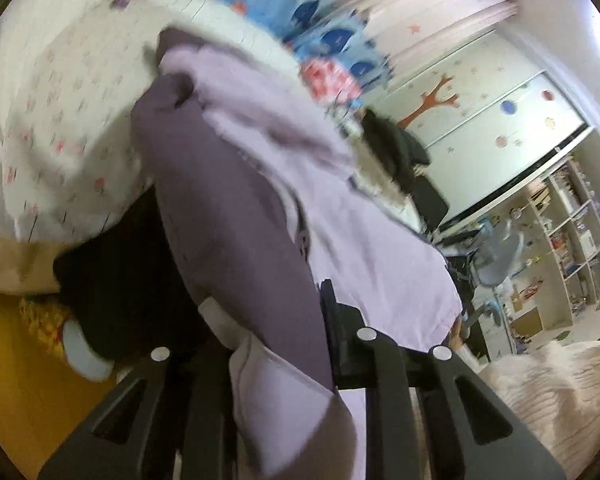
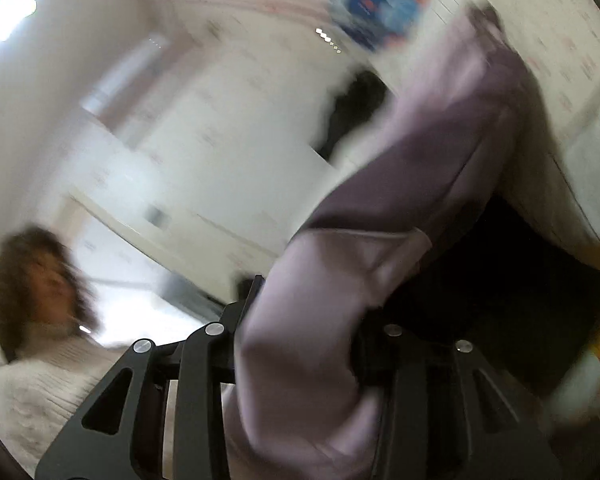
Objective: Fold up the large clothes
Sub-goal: 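Hold the jacket with both grippers and lower it onto the bed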
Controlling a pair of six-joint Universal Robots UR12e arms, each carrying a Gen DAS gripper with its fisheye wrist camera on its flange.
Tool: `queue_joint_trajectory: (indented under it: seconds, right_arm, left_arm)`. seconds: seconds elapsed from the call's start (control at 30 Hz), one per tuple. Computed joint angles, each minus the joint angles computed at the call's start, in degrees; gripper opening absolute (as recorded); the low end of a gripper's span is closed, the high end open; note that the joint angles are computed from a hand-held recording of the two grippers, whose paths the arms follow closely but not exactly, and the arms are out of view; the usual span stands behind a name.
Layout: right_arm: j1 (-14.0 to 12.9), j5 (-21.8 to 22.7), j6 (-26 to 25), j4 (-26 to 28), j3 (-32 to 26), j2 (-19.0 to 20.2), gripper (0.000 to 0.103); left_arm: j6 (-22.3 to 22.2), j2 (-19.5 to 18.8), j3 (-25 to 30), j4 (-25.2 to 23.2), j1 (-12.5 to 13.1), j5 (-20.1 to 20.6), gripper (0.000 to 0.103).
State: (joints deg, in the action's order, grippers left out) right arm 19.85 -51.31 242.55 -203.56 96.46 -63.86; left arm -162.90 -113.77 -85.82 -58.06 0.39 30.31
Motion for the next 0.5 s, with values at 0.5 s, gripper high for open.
queue_joint_trajectory:
  seconds: [0.5]
  right_arm:
    - [-0.6,-4.1,10.3,-26.0,-13.6,9.5,0.03]
  left_arm:
    - [-25.1,-4.0,2.4,28.0,1.3,-11.4,0.022]
